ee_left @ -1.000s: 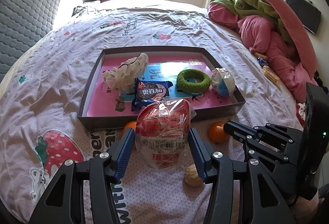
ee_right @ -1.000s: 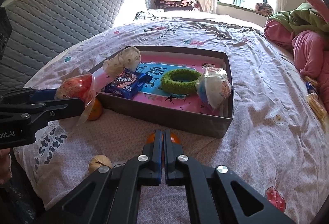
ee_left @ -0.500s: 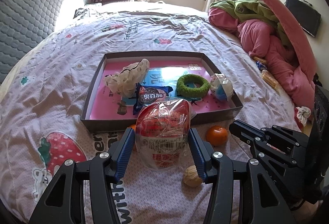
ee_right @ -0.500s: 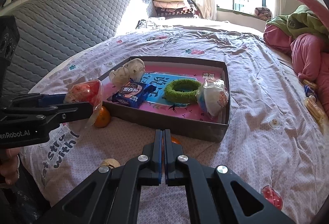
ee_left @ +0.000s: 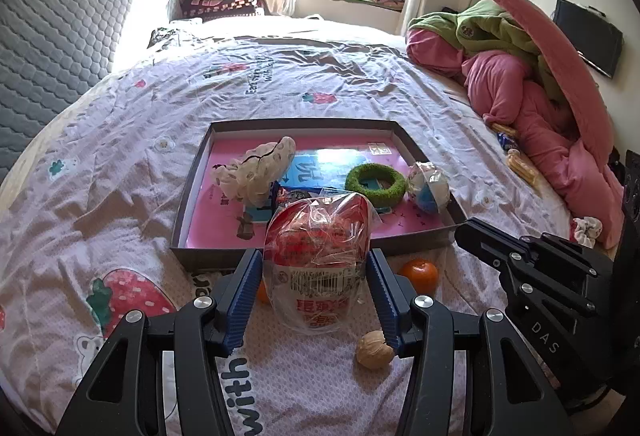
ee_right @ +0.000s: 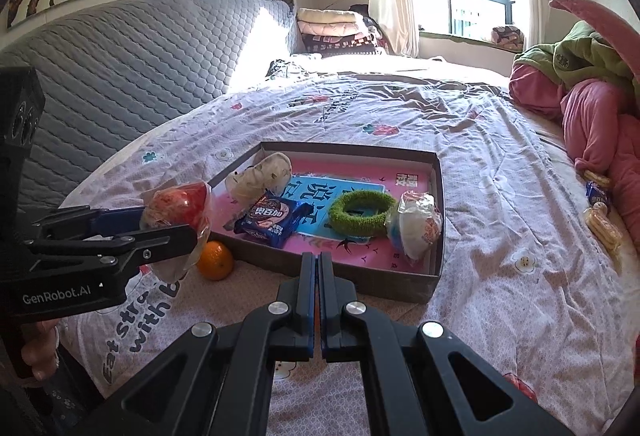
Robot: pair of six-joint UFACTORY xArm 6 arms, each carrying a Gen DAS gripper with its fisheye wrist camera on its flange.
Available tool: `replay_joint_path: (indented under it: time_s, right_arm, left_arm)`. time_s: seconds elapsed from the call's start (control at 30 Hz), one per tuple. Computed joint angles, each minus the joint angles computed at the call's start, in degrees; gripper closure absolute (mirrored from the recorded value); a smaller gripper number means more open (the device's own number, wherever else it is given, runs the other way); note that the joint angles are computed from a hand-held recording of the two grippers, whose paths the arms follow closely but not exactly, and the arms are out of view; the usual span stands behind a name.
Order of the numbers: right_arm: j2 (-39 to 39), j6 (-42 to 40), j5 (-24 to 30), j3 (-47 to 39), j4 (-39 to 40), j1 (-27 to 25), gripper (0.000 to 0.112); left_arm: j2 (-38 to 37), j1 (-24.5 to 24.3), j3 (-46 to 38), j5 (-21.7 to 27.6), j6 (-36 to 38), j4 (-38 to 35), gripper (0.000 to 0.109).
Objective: Organize objects
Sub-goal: 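Carry the red-white egg package over the box with left gripper while right gripper holds the orange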
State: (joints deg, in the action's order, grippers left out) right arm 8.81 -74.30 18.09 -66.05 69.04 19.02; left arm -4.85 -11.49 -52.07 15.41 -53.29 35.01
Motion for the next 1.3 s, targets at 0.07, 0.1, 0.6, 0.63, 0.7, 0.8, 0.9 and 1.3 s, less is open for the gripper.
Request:
replay_joint_path:
  time_s: [0.07, 0.1, 0.6, 0.63, 0.7, 0.8, 0.9, 1.3]
  right_arm:
    - [-0.2, -0.1, 0.1, -0.3, 0.4, 0.0, 0.111]
    - [-0.2, 0.2, 0.1, -0.5, 0.2, 0.0, 0.111]
    - [1.4, 2.5, -1.4, -4.3, -2.3, 1.0, 0.111]
    - [1.6, 2.6, -1.2, -4.7, -2.4, 0.9, 0.111]
    - [2.0, 2.8, -1.1, -5.5, -2.4, 0.9, 0.111]
    - [2.7, 3.0, -0.9, -6.7, -2.4, 0.8, 0.111]
    - [3.4, 3.2, -0.9, -7.7, -2.7, 0.8, 0.111]
    - [6.4, 5.4, -0.5, -11.9, -5.0, 0.7, 0.110]
  left_arm:
    - [-0.1, 0.1, -0.1, 0.0, -0.1, 0.3, 0.053]
    - [-0.1, 0.1, -0.3, 0.1, -0.5, 0.6, 0.053]
    - [0.5, 1.5, -2.5, 0.5, 0.0, 1.8, 0.053]
    - [0.7, 1.7, -2.7, 0.6, 0.3, 1.6, 0.053]
    - [0.8, 2.1, -3.1, 0.6, 0.2, 2.2, 0.053]
    - [1.3, 3.0, -3.8, 0.2, 0.5, 2.3, 0.053]
    - [2.0, 3.9, -5.0, 0.6, 1.8, 2.0, 0.053]
    - [5.1, 5.9, -10.0, 1.2, 4.1, 1.5, 0.053]
